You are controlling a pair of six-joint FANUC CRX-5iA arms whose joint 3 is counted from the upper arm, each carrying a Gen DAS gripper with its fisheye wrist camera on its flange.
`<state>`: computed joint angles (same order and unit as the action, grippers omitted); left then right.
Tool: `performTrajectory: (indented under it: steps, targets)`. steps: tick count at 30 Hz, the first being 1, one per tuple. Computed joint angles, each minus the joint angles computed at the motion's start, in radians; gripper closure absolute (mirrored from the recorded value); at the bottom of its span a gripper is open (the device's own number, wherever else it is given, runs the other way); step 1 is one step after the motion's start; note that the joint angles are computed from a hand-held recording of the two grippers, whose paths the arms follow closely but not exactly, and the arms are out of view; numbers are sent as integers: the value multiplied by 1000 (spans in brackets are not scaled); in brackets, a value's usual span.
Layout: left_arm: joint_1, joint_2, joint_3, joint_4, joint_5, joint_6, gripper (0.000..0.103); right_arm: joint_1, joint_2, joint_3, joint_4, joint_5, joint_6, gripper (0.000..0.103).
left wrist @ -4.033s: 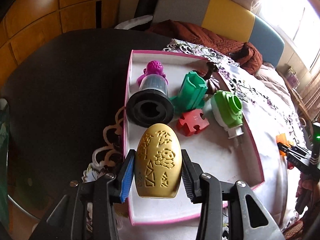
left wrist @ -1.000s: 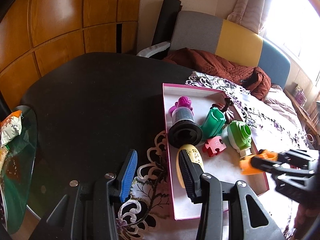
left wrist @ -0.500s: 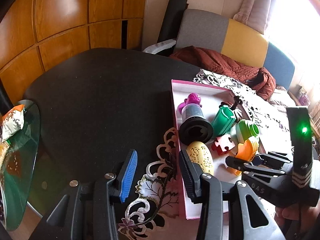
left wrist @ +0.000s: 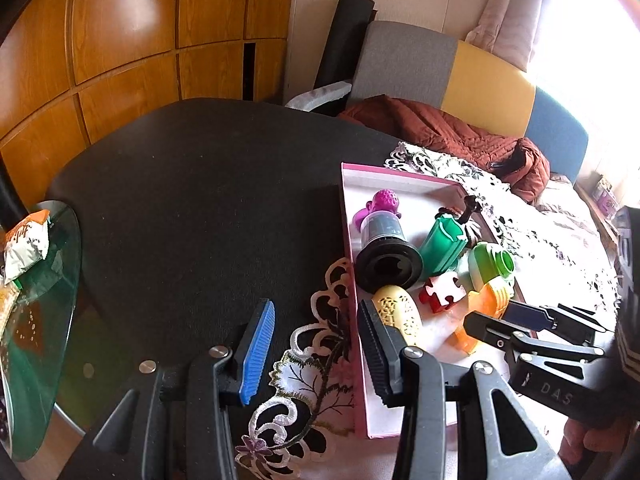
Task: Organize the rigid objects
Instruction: 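Withdraw both tools from the tray back over the cloth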
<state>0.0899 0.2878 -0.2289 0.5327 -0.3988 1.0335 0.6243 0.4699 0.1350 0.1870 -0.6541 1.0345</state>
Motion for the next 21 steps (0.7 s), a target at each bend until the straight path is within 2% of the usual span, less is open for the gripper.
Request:
performTrajectory:
  steps: [9,11,12,13,21]
  targets:
    - [1,-10,-7,1,2,-9,59,4,55,90,-59,-35,68,74]
    - [2,-11,-9,6,2,-16,59,-6,50,97,-97,-30,79,67]
    - [2,-11,-10,6,3,-16,59,-10,44,92,-107,-23,77,57]
    - [2,-11,-9,4,3,-13,59,-8,38,77,-89,-8,57,52]
    - [-1,-18,-21,28,12,-37,59,-6,-19,-15,-2,40,-19,52]
